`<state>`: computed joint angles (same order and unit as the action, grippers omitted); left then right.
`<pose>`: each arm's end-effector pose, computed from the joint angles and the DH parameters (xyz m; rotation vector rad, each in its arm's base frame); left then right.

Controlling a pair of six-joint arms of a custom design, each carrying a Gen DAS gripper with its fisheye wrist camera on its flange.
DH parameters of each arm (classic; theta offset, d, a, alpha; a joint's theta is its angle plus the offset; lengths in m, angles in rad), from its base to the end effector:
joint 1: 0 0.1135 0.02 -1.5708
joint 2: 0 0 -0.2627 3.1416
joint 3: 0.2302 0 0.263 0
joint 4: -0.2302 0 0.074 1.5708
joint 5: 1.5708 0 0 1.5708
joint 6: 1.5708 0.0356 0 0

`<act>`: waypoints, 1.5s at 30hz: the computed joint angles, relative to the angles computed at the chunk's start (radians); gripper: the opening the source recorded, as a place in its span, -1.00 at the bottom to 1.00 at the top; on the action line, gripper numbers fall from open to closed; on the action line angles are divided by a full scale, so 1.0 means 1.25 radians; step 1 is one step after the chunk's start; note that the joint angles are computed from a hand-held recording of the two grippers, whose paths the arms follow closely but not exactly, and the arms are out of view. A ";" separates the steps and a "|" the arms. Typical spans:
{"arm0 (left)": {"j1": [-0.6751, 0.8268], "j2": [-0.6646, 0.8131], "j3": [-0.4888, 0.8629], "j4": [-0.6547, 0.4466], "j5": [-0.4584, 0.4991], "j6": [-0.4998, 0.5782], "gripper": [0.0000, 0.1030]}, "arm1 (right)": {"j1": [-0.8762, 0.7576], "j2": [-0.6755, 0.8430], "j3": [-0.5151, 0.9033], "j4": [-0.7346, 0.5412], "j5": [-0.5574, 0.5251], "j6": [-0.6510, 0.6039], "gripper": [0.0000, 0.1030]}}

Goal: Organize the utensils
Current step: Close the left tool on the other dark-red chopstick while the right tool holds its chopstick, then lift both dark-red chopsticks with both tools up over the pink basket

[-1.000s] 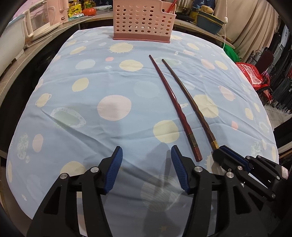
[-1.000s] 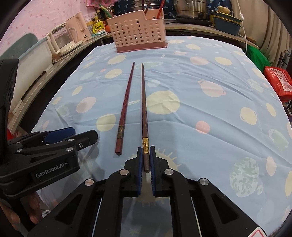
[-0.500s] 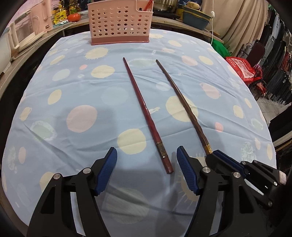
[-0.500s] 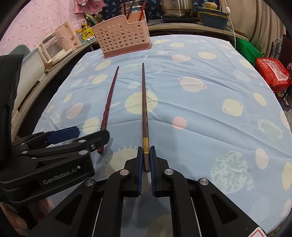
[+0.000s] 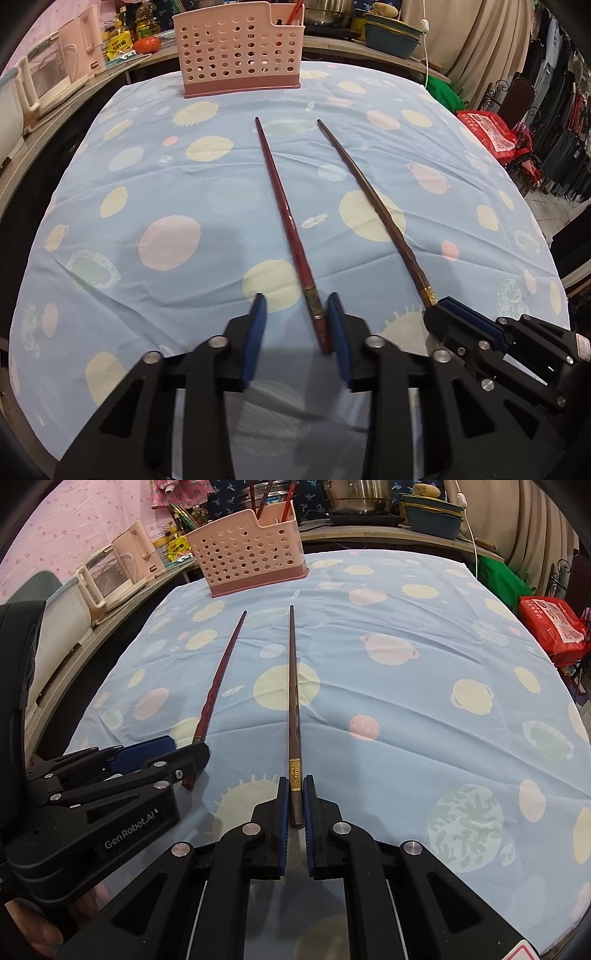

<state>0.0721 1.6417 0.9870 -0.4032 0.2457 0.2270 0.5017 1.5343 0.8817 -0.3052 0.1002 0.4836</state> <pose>0.3313 0.0152 0.1727 0.2842 2.5774 -0.2152 0.2764 0.1475 0.1787 0.0174 2.5430 0.2682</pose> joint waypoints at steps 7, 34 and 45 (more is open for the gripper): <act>0.020 -0.008 0.003 -0.030 0.034 0.013 -0.83 | 0.006 -0.007 0.003 -0.006 0.006 0.000 -0.86; 0.157 -0.154 0.189 -0.177 0.180 -0.007 -0.87 | -0.006 -0.223 0.133 -0.087 0.036 -0.048 -0.86; 0.147 -0.101 0.368 -0.229 0.181 -0.021 -0.87 | -0.038 -0.167 0.290 -0.094 0.019 -0.085 -0.86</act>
